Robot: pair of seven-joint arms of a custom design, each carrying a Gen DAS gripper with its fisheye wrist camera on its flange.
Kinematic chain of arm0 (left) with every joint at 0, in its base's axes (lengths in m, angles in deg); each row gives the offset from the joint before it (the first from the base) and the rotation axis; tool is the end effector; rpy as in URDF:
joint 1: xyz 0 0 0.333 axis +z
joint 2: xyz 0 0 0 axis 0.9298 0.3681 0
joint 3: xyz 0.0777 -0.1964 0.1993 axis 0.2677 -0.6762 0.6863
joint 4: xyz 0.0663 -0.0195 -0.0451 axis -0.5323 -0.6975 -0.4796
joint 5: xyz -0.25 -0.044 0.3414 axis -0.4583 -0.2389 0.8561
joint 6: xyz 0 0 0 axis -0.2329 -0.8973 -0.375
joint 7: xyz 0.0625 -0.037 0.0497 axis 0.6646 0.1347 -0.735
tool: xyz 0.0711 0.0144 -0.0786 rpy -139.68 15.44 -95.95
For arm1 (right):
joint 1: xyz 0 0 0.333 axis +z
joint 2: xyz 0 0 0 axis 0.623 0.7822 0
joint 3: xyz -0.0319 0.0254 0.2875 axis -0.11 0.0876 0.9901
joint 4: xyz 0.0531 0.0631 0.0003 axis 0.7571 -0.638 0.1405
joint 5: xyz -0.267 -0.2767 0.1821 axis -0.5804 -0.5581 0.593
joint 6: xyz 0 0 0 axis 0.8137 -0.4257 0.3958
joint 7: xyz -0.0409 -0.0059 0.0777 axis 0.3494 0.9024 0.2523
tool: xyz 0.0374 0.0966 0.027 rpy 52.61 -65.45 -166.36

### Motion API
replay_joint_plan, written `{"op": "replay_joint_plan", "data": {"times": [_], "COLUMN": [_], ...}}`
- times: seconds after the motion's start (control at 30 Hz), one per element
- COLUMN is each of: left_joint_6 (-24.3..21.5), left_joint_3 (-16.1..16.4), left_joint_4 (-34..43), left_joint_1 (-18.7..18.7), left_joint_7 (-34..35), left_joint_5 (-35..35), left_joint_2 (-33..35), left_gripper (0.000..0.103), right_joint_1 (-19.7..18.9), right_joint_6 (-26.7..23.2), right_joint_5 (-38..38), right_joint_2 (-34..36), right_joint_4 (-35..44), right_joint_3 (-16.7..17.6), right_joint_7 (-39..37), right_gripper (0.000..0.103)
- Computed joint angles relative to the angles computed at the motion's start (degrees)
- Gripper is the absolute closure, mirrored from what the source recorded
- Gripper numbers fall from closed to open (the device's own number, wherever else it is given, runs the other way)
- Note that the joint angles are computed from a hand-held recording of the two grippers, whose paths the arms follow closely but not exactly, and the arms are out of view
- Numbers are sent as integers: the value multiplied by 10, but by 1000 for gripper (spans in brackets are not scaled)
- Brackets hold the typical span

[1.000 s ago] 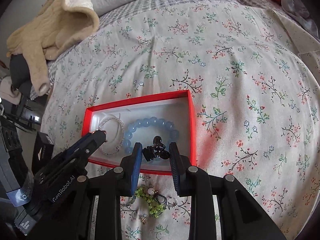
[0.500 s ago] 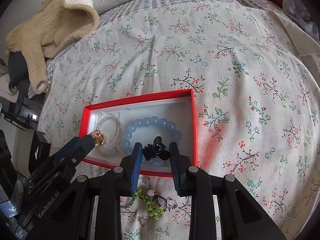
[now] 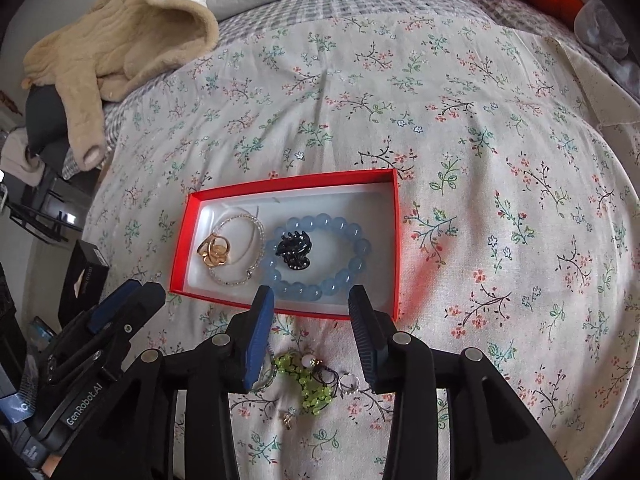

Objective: Organize jewelry
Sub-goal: 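Grasp the thin beaded bracelet with the left tool while the right tool grasps the green beaded charm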

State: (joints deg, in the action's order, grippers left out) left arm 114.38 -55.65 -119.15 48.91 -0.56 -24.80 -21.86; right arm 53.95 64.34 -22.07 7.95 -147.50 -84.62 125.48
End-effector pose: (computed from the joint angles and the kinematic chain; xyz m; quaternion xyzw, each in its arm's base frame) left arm 0.6451 -0.3813 0.5989 -0.5530 0.7660 -0.3228 0.0563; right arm 0.5960 0.2056 0.6166 -0.5612 0.7959 -0.0821 0.2117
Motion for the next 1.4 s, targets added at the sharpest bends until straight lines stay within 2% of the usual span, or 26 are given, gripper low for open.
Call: {"op": "replay_joint_plan", "data": {"times": [0.27, 0.33, 0.4, 0.83, 0.97, 1.07, 1.17, 1.23, 1.27, 1.33, 1.4], "left_joint_6": [-12, -13, -17, -43, -65, -65, -68, -74, -77, -82, -88], "left_joint_3": [3, 3, 0, 1, 0, -3, -7, -10, -10, -11, -12], "left_joint_4": [-70, -87, -99, -138, -132, -135, -129, -118, -114, -102, -90], "left_joint_1": [8, 12, 17, 13, 19, 25, 28, 27, 26, 23, 19], "left_joint_7": [2, 1, 3, 6, -2, -7, -2, 2, 2, 1, -3], "left_joint_5": [7, 5, -8, 14, -4, -30, -52, -60, -61, -63, -63], "left_joint_2": [-48, -61, -67, -86, -81, -81, -75, -66, -62, -52, -40], "left_gripper": [34, 23, 17, 16, 16, 17, 23, 40, 44, 59, 68], "right_joint_1": [1, 2, 2, 3, 2, 2, 1, 1, 2, 2, 2], "right_joint_6": [9, 11, 10, -31, -47, -50, -50, -51, -51, -51, -53], "right_joint_5": [3, 1, -1, -9, -6, -3, -1, 1, 1, 2, 2], "right_joint_2": [-42, -54, -62, -87, -87, -88, -89, -88, -87, -84, -82], "right_joint_4": [-43, -56, -67, -103, -106, -107, -108, -107, -106, -104, -101], "right_joint_3": [5, 7, 9, 15, 14, 14, 14, 14, 13, 14, 14], "right_joint_7": [8, 13, 20, 34, 39, 41, 43, 42, 42, 42, 41], "right_gripper": [56, 52, 48, 43, 43, 43, 43, 43, 43, 43, 43]}}
